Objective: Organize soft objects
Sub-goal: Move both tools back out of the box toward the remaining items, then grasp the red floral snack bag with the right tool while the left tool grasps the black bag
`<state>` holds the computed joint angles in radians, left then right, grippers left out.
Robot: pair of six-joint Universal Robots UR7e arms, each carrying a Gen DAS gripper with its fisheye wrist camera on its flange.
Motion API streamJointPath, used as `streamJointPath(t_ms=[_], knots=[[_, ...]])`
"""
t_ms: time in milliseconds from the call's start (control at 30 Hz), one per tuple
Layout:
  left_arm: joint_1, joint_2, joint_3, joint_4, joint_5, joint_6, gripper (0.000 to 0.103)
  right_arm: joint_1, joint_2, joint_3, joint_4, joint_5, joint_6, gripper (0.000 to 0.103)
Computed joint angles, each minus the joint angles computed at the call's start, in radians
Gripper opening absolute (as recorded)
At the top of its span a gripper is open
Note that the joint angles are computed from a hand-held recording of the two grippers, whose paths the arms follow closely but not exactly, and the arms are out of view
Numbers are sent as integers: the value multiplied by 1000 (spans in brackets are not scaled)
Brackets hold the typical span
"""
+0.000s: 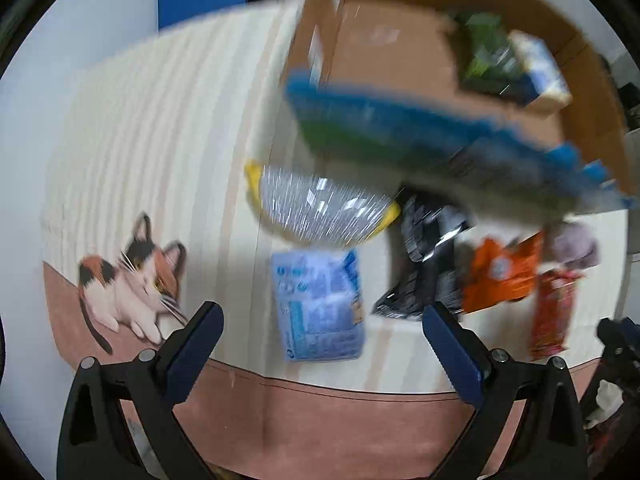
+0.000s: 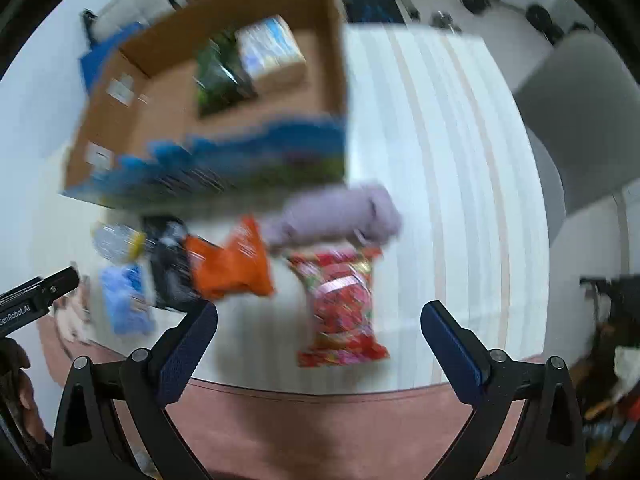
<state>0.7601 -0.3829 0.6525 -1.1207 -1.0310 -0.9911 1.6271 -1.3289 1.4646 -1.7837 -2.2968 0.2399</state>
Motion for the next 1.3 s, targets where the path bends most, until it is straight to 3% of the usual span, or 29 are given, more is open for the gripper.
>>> streamJointPath(t_ms=[133,267,333,467,533,667,767,833,900,1133,1300], knots=[[27,-37,102,-86,-72,-16,102,-58,-19,57,-8,1,28,103],[21,-22,102,-163,-93,18,102,-94,-16,76,-15,18,28,103],[16,16,60,-169,-101,48,101,-111,-15,86,-20,41,29,100],[18,115,-72,-118,-118,109,80,-130,-4,93,-25,64,35,90],[23,165,-139,-79,-125,126,79,-139,1,98,-32,70,36,87],[35,228,-215,-20,-123,131,75,-161,9,98,-34,90,32,68],[38,194,-137,-98,-140,146,55,-160,14,106,-31,74,30,54],[38,179,-105,-119,-150,147,46,-155,14,117,-37,57,17,51],[28,164,-76,-115,-139,139,45,-150,9,131,-47,40,6,50],[-14,5,252,-223,-207,91,45,-145,-27,169,46,55,17,49],[-16,-58,398,-331,-226,67,52,-146,-56,215,42,58,-15,50]])
